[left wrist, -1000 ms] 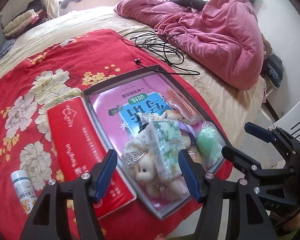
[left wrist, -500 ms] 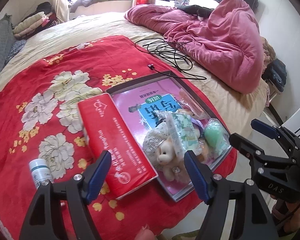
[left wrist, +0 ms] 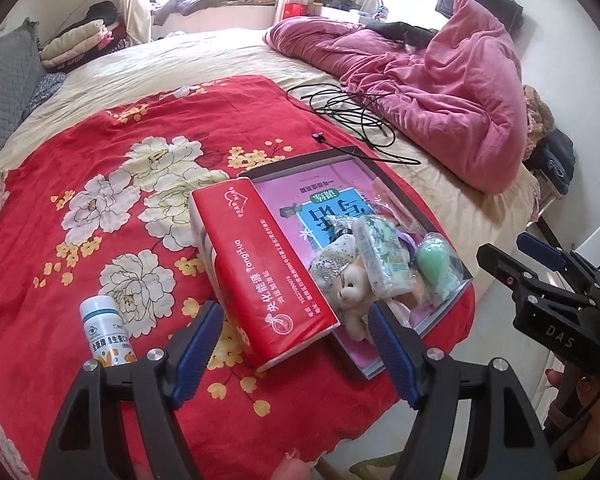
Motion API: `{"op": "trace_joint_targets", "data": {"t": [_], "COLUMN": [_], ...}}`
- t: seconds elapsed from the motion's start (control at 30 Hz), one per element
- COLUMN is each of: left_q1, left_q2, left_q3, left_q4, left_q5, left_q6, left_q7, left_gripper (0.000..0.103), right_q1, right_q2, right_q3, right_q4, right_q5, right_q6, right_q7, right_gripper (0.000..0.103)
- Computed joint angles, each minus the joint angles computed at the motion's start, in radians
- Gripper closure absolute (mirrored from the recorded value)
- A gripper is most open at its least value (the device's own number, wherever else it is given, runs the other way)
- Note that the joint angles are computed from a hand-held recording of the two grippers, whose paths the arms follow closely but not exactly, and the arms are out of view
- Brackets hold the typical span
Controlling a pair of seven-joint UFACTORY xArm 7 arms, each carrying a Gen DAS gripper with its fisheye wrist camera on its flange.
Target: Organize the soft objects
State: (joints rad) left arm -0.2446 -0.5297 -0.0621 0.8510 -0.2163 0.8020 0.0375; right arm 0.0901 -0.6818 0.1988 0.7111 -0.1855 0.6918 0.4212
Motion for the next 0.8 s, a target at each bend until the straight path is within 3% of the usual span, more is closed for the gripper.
{"op": "trace_joint_targets", "data": {"t": [0.23,0.53,0.8], "left_q1": [0.002,-0.009,-0.021], "left_q2": [-0.059,-0.149,-0.214], "left_q3": [-0.013,-0.030,-0.045], "left_q4": [-0.041,-0.124,-0.190], "left_q5": [0.014,0.037,0.061], "left_q6": [0.004,0.014,0.031], "left_q7": [-0.026,-0.068,-0.098], "left_gripper": [0.028,0.028,0.028], "right_q1": [0.026,0.003,0.030], "right_q2": [-0.063,-0.169,-0.182], "right_q3": [0.033,0.111,0.104], "right_q4": [-0.031,-0.103,-0.138], "right_q5": [0.005,-0.026,-0.021], "right_q6": [0.029,0.043,0.041], "right_q7": [0.027,0.170,0.225], "right_gripper": [0.024,0.024,0.024]}}
